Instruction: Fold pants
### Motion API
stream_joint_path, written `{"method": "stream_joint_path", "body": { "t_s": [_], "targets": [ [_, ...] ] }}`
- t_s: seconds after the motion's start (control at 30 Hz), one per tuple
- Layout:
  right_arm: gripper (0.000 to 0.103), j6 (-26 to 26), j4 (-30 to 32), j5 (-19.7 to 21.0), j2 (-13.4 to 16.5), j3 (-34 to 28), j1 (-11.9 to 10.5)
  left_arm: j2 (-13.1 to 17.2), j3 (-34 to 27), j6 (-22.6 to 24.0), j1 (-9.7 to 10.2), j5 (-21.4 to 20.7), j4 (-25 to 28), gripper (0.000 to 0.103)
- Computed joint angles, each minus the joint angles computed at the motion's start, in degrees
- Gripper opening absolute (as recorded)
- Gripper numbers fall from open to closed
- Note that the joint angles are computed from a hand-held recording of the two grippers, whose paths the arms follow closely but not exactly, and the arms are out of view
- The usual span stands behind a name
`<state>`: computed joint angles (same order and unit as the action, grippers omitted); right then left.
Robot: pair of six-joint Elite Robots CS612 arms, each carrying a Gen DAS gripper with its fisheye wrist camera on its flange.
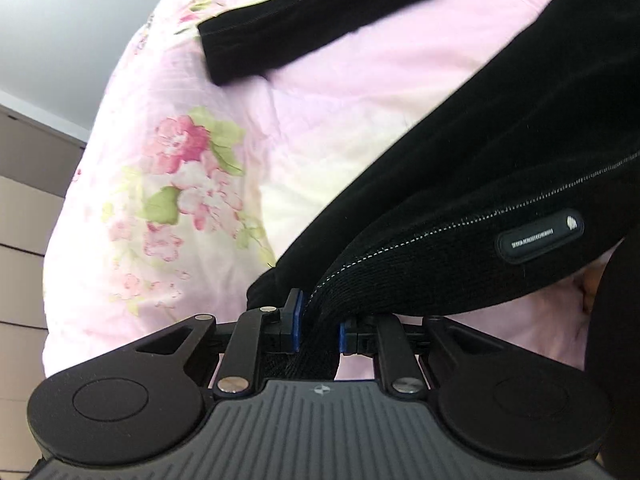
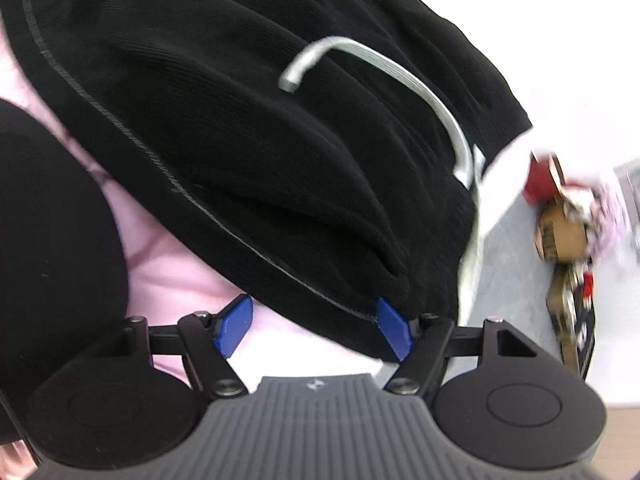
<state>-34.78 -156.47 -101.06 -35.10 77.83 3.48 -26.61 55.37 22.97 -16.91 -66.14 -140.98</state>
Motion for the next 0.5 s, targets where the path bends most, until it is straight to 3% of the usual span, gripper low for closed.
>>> {"method": "stream_joint_path", "body": {
  "t_s": [0.17, 0.3, 0.4, 0.5],
  "targets": [
    [0.053, -4.60, -4.62, -0.22, 0.72, 1.03, 0.51, -0.39, 0.35, -2.56, -0.24, 1.18, -0.72, 0.018],
    [0.023, -4.88, -9.29, -0.21, -0.19, 3.63, 0.72, -0.98, 1.50, -5.42, -0.31, 1.48, -1.78, 0.018],
    [0.011, -2.86, -14.61, -0.42, -0.95, 5.45, 0.88, -2.37, 3.55, -8.92, -0.41, 1.47, -3.35, 0.018],
    [0.006, 0.59, -20.75, -2.12, -1.94, 6.78, 1.12, -2.38, 3.11, -12.84, -0.31, 1.64, -4.40, 0.018]
  ]
}}
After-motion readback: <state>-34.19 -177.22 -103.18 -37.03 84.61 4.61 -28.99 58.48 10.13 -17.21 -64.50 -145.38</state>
